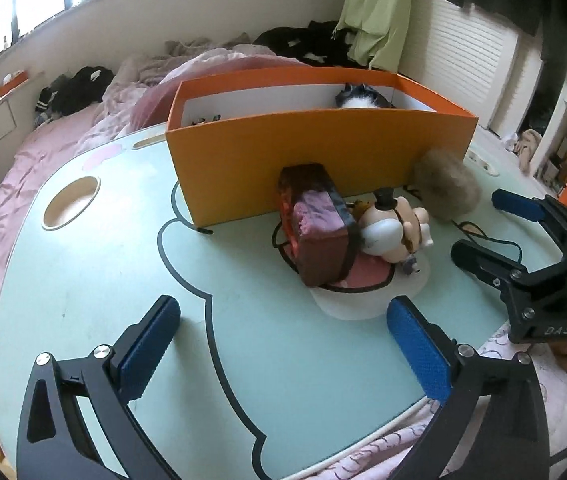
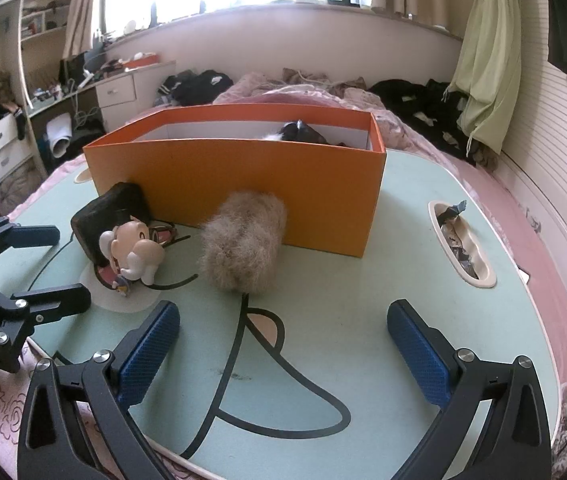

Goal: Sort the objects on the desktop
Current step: 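Grasp the white fluffy pompom inside the box with the right tool and lift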

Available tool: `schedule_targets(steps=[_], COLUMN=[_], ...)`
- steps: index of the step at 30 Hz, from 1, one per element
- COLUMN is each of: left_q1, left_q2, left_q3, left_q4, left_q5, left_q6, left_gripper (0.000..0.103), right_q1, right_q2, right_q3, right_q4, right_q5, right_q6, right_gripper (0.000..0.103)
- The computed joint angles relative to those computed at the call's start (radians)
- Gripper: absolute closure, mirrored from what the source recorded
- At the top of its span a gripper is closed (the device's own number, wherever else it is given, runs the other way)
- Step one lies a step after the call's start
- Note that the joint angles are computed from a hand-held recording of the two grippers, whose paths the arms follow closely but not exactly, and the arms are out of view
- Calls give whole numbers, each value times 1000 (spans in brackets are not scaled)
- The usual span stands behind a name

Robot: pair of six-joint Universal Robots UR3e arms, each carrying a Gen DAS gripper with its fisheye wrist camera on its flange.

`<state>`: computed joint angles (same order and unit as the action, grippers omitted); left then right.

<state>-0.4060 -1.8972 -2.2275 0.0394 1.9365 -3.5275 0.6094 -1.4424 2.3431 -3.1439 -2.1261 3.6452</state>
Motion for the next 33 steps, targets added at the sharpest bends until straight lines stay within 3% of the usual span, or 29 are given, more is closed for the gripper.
schedule_targets(steps=[8, 10, 13, 15, 16, 18, 21, 24, 28, 29, 31, 33], left_q1=[3, 0, 0, 0, 1, -10, -11, -10, -11, -12, -12, -14], left_q2=[9, 14, 16, 20, 18, 37, 37, 39, 37, 38, 36, 40], left_q3=[-24, -25, -27, -28, -29, -33, -32, -35, -34, -33, -34, -31], left_q4=[23, 18, 17, 15, 19, 1, -1, 0, 1, -2, 1, -7], left_q5=[4, 7, 9, 10, 9, 18, 20, 19, 21, 22, 23, 25], left_q6=[4, 2, 0, 0, 1, -9, -11, -9, -12, -13, -13, -15], left_gripper=[0, 0, 0, 0, 0, 0, 0, 0, 0, 0, 0, 0], right_q1=[-11, -20, -45, -90, -127, -193, -295, -357, -370, -385, -412, -425], right_q2=[-16, -51, -164, -229, -236, -200, -58, 63, 215, 228, 275, 266], right_q3=[31, 77, 64, -31, -133, -295, -541, -708, -861, -864, -891, -859], right_q4=[-53, -140, -118, 20, 163, 362, 568, 708, 847, 864, 901, 856], right_q5=[27, 50, 88, 140, 179, 253, 382, 464, 469, 484, 543, 553], right_q6=[-12, -30, -61, -89, -104, -132, -155, -147, -116, -117, -122, -109], right_gripper=[0, 8, 18, 21, 23, 39, 49, 50, 50, 56, 84, 99])
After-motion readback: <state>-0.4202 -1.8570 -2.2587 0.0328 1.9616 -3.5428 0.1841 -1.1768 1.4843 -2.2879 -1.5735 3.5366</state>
